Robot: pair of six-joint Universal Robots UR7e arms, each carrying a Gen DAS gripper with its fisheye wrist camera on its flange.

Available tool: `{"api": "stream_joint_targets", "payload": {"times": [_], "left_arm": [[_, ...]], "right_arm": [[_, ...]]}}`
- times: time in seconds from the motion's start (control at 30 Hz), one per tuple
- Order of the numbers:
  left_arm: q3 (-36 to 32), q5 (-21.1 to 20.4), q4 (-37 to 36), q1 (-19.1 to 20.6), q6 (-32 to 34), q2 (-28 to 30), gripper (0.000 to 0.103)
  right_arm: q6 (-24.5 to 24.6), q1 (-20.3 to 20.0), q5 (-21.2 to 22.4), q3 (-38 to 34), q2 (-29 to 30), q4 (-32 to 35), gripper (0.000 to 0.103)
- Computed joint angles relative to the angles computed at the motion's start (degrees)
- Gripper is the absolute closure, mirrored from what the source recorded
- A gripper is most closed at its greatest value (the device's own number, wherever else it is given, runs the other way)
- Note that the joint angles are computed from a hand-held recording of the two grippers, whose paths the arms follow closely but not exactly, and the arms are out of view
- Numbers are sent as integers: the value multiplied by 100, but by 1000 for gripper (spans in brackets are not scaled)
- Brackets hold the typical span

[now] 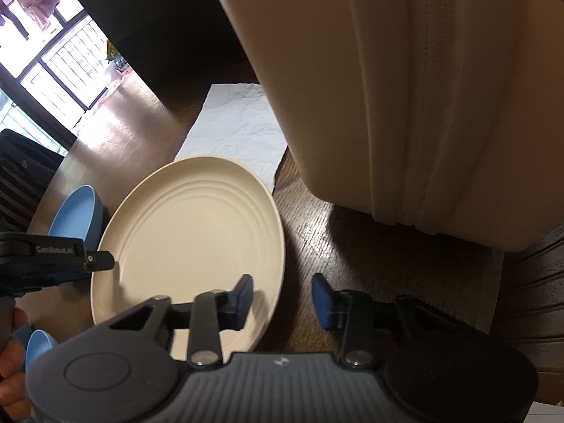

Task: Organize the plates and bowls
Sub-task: 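Close the right gripper on the cream plate rim while the left gripper closes beside it, then lift and carry the cream plate with both grippers toward the blue dishes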

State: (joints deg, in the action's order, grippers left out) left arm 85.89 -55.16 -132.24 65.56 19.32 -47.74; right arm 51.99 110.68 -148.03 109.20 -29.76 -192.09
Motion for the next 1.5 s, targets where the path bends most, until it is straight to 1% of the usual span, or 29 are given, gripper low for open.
{"api": "stream_joint_targets", "payload": {"times": [0.1,0.13,0.2,0.27,0.7,1.2,1.5], "left_arm": [[-19,-65,57,14,-14,-1,85],[-20,-92,71,12,-11,-4,89],[-3,-109,68,2,11,-12,92],[31,-86,20,-9,44,-20,92],[157,-67,-154,-20,157,-65,93],[359,-179,-366,-39,288,-204,94],[618,-106,-593,-105,314,-367,94]], "right_arm": [[-66,-31,81,32,8,-151,87],[-122,-43,124,47,21,-257,89],[-215,-56,180,52,45,-392,92],[-333,-63,207,38,71,-483,95],[-618,-100,303,136,139,-944,95],[-644,-76,280,142,147,-934,95],[-873,-60,316,222,159,-1224,95]]}}
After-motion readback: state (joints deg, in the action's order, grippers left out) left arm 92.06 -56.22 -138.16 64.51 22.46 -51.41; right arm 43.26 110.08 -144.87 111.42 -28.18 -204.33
